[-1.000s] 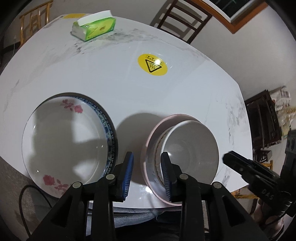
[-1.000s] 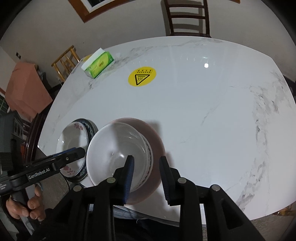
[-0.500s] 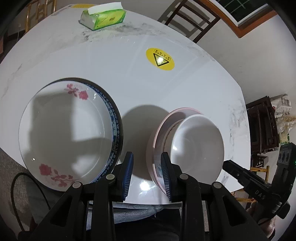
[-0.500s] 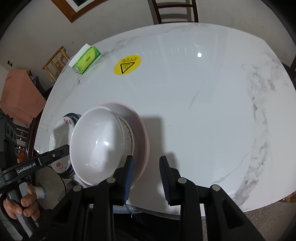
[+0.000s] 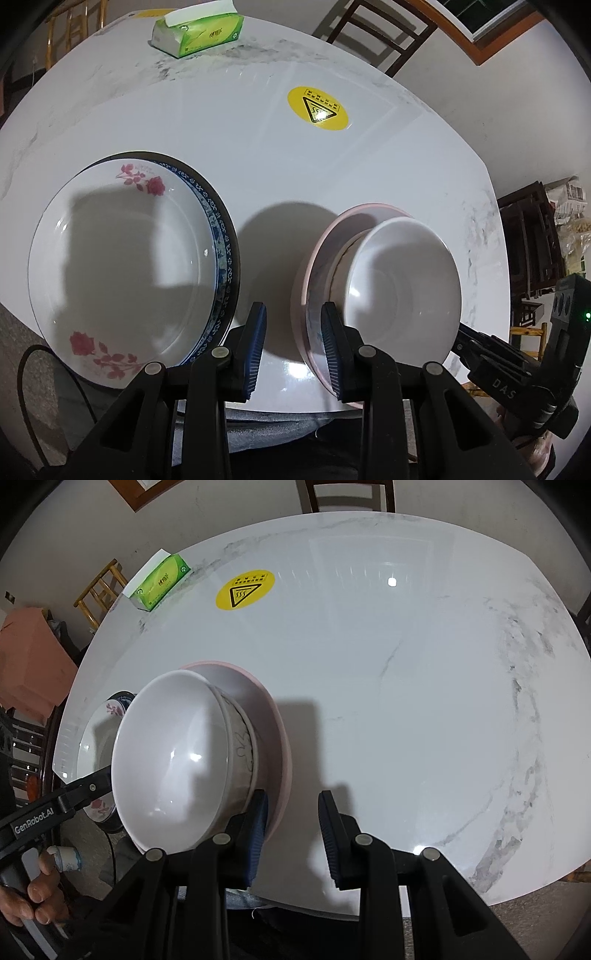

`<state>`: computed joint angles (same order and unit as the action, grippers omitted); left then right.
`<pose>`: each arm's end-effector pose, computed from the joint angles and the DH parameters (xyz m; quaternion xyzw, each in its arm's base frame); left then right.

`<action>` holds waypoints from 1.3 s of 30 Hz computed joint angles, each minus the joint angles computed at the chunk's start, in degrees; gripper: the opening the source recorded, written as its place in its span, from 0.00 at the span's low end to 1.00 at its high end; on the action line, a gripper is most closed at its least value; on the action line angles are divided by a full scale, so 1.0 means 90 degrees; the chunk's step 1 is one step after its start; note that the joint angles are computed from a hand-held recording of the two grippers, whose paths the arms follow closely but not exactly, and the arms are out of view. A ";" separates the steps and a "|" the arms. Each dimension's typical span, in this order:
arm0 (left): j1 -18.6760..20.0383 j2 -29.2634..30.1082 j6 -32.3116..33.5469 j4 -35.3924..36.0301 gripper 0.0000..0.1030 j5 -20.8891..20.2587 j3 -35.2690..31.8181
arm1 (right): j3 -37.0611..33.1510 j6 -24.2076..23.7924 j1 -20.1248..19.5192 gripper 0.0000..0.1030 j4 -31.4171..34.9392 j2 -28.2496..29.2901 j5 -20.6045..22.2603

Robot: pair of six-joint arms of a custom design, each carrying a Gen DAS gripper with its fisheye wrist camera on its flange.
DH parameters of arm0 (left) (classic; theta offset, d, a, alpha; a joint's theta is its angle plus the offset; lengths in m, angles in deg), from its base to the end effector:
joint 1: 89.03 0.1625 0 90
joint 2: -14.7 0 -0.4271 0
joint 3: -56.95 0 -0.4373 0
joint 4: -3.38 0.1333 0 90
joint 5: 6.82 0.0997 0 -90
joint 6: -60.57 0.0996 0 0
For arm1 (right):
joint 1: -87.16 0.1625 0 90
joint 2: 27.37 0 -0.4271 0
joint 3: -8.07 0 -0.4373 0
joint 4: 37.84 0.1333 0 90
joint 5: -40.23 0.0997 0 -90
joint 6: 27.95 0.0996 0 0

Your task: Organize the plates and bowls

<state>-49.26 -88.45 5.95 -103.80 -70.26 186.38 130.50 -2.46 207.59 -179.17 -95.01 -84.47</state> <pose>-0.1778 -0.3793 0.2810 -0.0189 0.9702 -0.1344 0.2008 0.3239 -0.4003 0.1124 0.0501 -0.9528 0.1143 0.2768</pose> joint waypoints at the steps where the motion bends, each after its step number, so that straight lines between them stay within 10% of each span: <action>1: -0.0009 0.0004 0.0002 -0.0006 0.25 0.0015 0.0005 | -0.0014 0.0000 -0.0008 0.28 0.0007 0.0024 -0.0005; 39: 0.0200 0.0648 0.0405 -0.0241 0.06 -0.0007 -0.0131 | -0.0344 -0.0170 -0.0146 0.28 0.0433 0.0214 -0.0358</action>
<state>-47.46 -82.62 9.59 -105.97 -70.33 185.20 127.40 -3.98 206.27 -175.28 -93.08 -87.69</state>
